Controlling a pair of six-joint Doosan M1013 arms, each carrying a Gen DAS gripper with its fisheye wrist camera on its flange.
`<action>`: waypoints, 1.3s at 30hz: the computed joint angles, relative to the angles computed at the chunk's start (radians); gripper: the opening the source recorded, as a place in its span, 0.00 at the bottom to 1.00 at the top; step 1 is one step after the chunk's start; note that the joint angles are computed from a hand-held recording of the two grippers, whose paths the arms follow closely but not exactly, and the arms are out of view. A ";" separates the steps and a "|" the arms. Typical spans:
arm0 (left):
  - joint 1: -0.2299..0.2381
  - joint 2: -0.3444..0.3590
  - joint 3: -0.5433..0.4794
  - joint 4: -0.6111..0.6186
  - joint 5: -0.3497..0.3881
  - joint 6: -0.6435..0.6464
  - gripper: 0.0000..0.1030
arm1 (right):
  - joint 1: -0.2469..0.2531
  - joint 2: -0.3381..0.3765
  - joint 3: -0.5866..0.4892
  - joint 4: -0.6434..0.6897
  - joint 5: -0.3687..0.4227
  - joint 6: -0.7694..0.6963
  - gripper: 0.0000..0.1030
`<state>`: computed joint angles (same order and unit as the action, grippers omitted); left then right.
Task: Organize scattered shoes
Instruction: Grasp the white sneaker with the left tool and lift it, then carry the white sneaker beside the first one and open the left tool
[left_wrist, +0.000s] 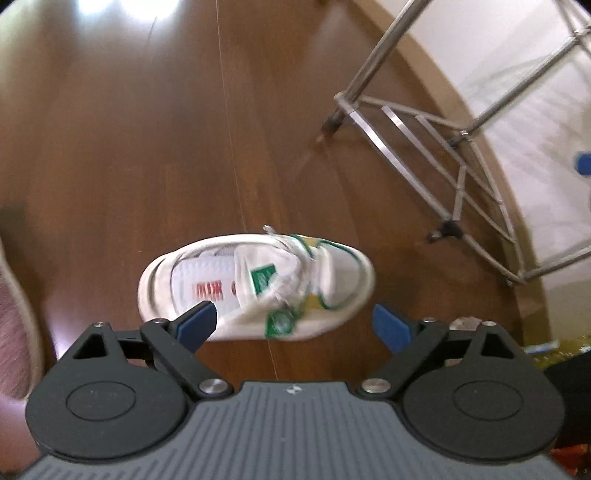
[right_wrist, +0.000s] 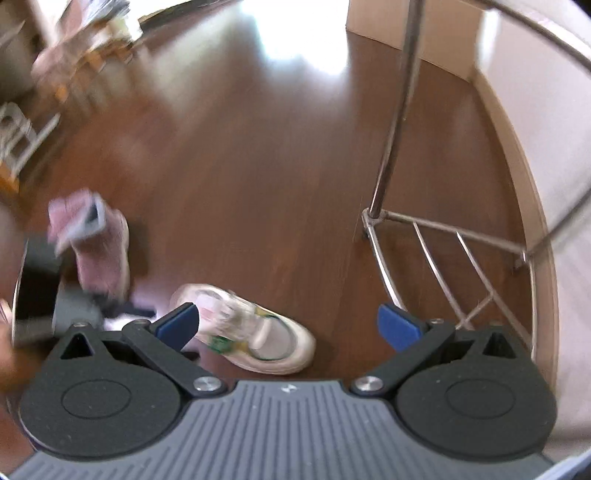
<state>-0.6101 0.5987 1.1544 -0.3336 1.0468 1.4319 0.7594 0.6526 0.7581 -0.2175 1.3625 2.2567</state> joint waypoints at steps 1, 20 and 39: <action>0.005 0.014 -0.004 -0.012 -0.001 -0.007 0.93 | -0.006 0.003 -0.001 0.006 0.001 -0.008 0.99; 0.056 0.123 -0.055 -0.373 0.110 0.221 0.14 | -0.070 0.031 -0.016 0.131 0.023 -0.046 0.99; -0.119 -0.060 0.048 0.066 0.646 1.112 0.12 | -0.021 0.107 -0.141 0.300 0.222 -0.125 0.99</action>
